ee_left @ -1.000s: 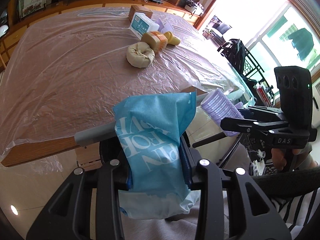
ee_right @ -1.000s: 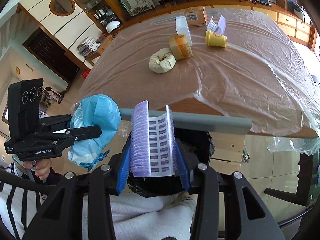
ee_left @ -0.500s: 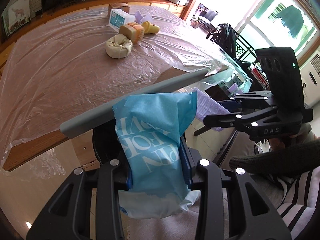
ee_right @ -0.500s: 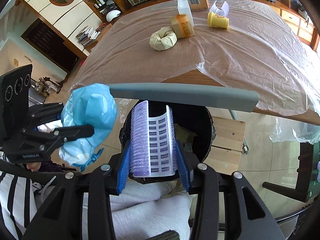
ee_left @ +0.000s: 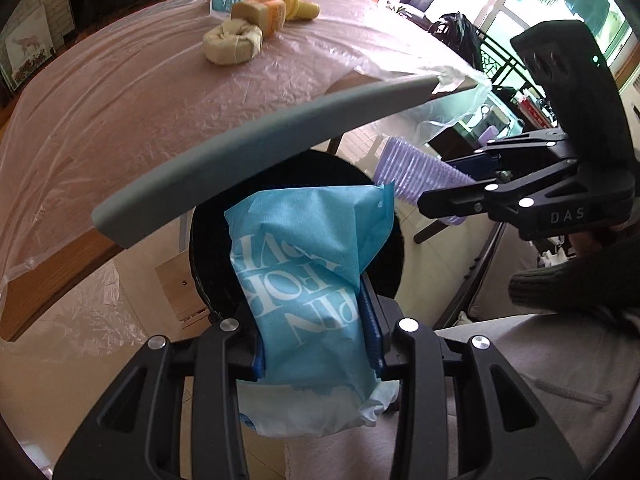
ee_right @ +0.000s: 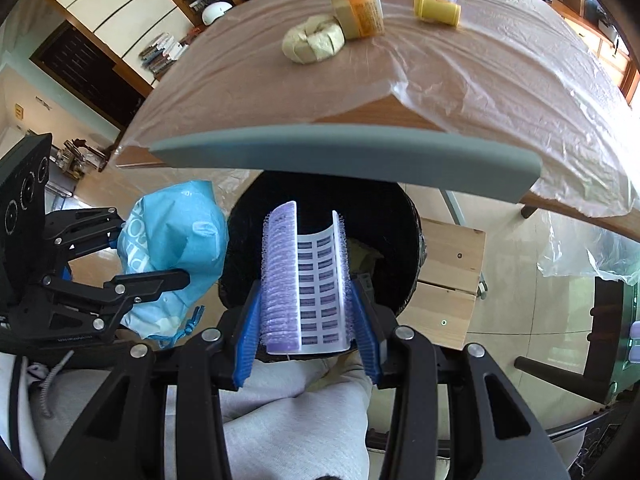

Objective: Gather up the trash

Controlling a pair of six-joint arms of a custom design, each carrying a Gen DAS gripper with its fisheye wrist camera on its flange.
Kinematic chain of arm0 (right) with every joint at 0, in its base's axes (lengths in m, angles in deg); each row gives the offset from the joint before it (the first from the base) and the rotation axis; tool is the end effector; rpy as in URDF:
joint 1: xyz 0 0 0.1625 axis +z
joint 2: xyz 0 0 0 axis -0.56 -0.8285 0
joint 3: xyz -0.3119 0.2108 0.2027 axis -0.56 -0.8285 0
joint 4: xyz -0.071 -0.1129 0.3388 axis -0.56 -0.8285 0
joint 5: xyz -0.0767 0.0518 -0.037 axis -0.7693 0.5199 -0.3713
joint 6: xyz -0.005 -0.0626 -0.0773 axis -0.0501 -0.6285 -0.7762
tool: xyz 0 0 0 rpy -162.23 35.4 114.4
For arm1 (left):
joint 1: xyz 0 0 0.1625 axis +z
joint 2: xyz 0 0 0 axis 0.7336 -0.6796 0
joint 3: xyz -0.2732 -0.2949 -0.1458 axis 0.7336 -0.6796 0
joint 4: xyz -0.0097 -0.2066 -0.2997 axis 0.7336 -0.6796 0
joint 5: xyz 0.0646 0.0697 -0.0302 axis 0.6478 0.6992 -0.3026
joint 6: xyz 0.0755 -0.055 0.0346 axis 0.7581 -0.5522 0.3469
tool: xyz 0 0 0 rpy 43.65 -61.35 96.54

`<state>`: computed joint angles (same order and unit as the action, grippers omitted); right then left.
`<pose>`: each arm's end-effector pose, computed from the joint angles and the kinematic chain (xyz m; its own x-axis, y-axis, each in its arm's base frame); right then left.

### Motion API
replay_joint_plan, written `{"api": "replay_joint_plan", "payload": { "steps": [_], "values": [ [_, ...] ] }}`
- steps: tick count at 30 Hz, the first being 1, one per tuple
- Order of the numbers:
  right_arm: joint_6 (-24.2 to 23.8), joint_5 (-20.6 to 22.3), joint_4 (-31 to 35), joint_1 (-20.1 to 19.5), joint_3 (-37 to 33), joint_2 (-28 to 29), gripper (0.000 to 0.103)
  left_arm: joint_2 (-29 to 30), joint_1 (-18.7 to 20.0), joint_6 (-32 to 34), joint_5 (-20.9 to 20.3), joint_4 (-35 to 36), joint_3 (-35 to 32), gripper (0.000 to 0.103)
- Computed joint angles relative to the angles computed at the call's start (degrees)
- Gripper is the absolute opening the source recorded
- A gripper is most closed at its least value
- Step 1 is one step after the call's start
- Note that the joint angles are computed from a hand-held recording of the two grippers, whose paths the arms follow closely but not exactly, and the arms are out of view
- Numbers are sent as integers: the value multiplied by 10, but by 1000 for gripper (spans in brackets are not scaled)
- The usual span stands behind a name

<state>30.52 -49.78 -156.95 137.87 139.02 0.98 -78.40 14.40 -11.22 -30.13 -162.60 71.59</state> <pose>0.2673 -0.6472 -0.0015 -0.6962 -0.6873 0.2073 -0.6544 0.7263 0.2104 -0.0779 -0.5544 0.1830 -0.8123 0.1000 -0.5746 0.2963 0.9194 -0.2588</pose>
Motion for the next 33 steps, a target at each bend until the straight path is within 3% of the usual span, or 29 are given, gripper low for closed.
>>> {"api": "replay_joint_plan", "payload": {
  "steps": [10, 15, 33],
  "values": [
    [-12, -12, -5, 4, -22, 27, 41, 18, 21, -1, 5, -32, -5, 38],
    [-40, -28, 1, 6, -38, 43, 41, 31, 28, 9, 11, -16, -21, 38],
    [-47, -63, 14, 3, -83, 82, 41, 45, 41, 37, 11, 9, -43, 38]
  ]
}}
